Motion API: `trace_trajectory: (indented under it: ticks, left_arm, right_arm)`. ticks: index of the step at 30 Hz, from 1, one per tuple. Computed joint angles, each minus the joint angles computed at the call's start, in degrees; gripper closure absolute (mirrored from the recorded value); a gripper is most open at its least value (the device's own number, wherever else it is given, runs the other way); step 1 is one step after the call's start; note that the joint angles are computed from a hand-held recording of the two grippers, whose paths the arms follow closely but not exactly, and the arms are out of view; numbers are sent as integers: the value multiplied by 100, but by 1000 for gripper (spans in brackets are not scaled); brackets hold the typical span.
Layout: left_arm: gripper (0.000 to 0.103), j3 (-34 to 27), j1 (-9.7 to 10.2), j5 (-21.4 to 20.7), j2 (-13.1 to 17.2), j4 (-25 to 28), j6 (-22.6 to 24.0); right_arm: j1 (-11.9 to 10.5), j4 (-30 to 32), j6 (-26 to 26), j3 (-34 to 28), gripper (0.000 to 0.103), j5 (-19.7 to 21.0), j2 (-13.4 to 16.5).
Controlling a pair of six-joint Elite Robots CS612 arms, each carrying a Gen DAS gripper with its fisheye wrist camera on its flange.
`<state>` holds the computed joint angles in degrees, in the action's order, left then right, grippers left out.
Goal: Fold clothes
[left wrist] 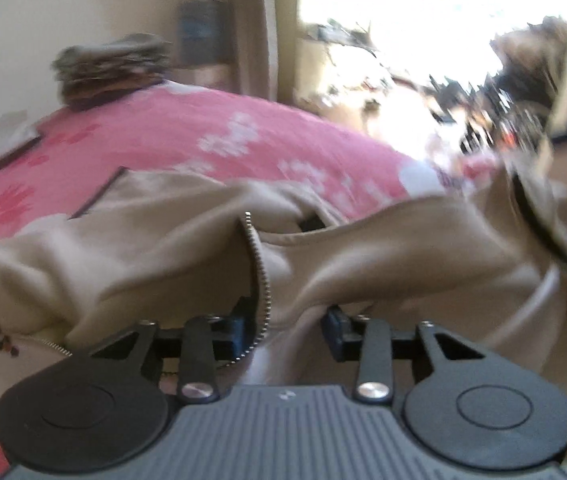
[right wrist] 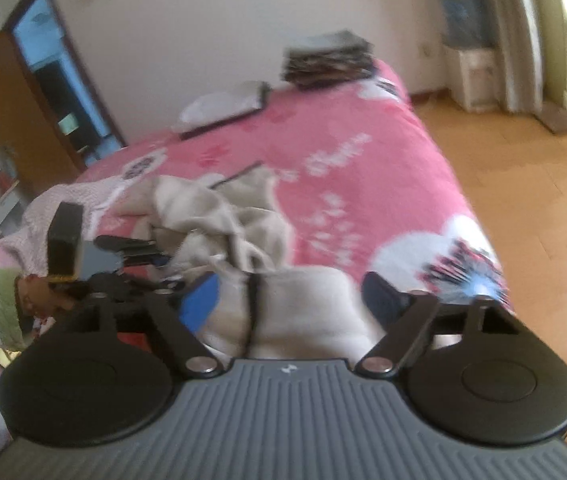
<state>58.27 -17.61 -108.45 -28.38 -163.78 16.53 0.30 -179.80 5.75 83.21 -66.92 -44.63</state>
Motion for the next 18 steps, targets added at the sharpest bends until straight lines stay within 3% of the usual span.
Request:
trace_trajectory:
  ticks: [2,6,10,13,15,16,18]
  left_arm:
    - [79,55,-16,159,-10,-427,-436]
    - [85,206,-43,417,-57,-1470,-1339]
    - [87,428,-46,783,-201,-2487,-2060]
    - [88,539,-17,1063,-302,-2922,-2492]
    - [88,606,3,1265,-367,-3157,-2735]
    - [88,652,13,1346,-400,-3243,-2795]
    - [88,750,29,1411,-466,-3344,-2834]
  right_arm:
    - [242,162,-734,-174,10,-496,96]
    - [793,86,-2319,-562,9,-2325,441]
    - [1103,-399,-3606,-646,9,-3786,693]
    - [1129,-652,-3540,-528,10,-4399,678]
    - [1077,-563,-3096,-427,11,-4639,592]
    - [1036,-505,-2788,-368,14,-4715,537]
    - [921,-500,-2328,-250,30,-4552,427]
